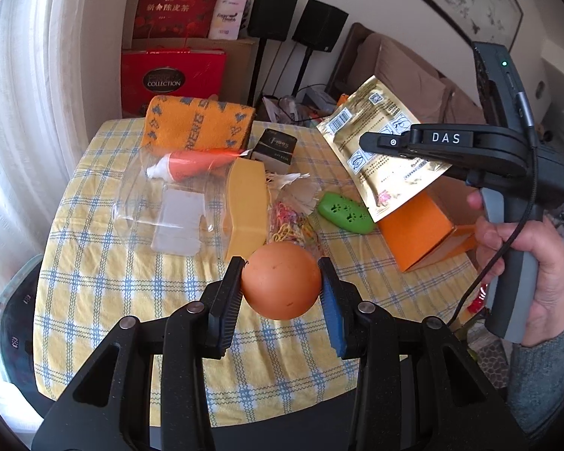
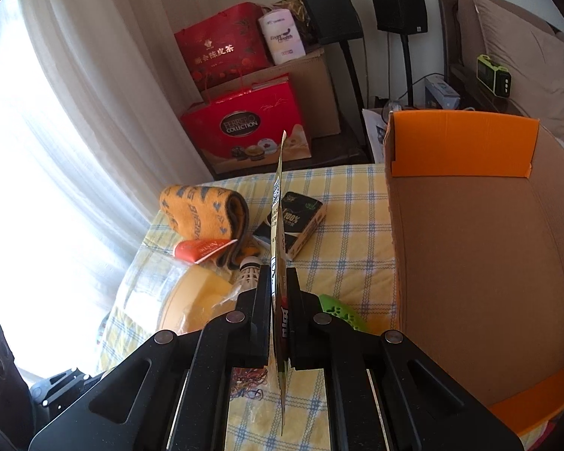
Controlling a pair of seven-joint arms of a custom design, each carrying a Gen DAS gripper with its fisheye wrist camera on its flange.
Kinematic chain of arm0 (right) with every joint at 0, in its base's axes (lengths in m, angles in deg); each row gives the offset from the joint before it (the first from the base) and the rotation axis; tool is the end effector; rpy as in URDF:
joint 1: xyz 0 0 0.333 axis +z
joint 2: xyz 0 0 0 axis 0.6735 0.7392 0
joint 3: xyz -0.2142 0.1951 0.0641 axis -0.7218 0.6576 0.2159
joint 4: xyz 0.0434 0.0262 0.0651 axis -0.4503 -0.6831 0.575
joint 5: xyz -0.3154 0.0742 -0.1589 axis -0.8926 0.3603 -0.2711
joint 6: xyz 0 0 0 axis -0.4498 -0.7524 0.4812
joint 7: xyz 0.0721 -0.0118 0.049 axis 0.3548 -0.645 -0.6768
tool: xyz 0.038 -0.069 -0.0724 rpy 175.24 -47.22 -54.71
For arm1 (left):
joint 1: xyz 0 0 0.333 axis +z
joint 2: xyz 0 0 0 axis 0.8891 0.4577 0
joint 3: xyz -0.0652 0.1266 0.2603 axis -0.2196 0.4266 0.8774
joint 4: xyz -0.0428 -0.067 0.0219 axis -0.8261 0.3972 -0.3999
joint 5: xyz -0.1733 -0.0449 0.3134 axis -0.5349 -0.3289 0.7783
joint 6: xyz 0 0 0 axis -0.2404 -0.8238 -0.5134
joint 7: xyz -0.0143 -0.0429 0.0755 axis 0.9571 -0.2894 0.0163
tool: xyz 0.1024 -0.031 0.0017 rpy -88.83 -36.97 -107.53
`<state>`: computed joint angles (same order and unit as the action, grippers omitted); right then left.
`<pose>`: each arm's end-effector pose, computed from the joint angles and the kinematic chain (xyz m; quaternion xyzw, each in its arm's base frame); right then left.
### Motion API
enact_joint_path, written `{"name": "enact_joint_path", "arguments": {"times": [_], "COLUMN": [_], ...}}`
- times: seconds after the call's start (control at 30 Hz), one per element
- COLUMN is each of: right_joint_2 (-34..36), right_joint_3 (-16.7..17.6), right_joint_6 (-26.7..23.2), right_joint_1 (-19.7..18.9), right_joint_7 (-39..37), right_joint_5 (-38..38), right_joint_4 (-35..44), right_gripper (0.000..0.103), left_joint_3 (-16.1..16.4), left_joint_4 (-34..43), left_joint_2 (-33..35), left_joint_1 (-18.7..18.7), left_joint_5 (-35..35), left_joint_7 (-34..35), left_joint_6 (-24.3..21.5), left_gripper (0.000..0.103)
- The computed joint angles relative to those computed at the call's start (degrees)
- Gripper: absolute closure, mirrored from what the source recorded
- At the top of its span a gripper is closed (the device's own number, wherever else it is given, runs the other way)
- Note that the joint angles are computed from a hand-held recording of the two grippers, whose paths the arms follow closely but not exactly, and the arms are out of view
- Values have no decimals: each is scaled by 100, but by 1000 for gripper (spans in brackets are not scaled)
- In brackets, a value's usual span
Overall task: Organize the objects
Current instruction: 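Carry ball and packet into the orange box and open both grippers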
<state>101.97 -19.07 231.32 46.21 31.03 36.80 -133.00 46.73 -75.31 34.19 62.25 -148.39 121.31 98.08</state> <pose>0.6432 0.1871 0.4238 -0.7243 0.5697 -0.0888 0.3781 0.5483 -0.0472 0.3992 -0.6119 0.6908 -0.3674 0.1154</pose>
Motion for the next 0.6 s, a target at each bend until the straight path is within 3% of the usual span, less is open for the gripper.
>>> {"name": "enact_joint_path", "arguments": {"times": [0.27, 0.6], "right_joint_2": [-745, -1274], "right_joint_3": [89, -634], "right_joint_6": [140, 226], "right_joint_1": [-311, -186], "right_joint_7": [-788, -1170], "right_joint_5": [850, 1530], "right_joint_4": [-635, -1060], "right_gripper": [97, 97], "left_joint_3": [-71, -348], "left_joint_4": [443, 1313], "left_joint_2": [47, 507], "left_joint_1": [-131, -428], "left_joint_5": [451, 1094], "left_joint_7": [-296, -742], "left_joint_6": [-176, -302], "left_gripper": [67, 67]}}
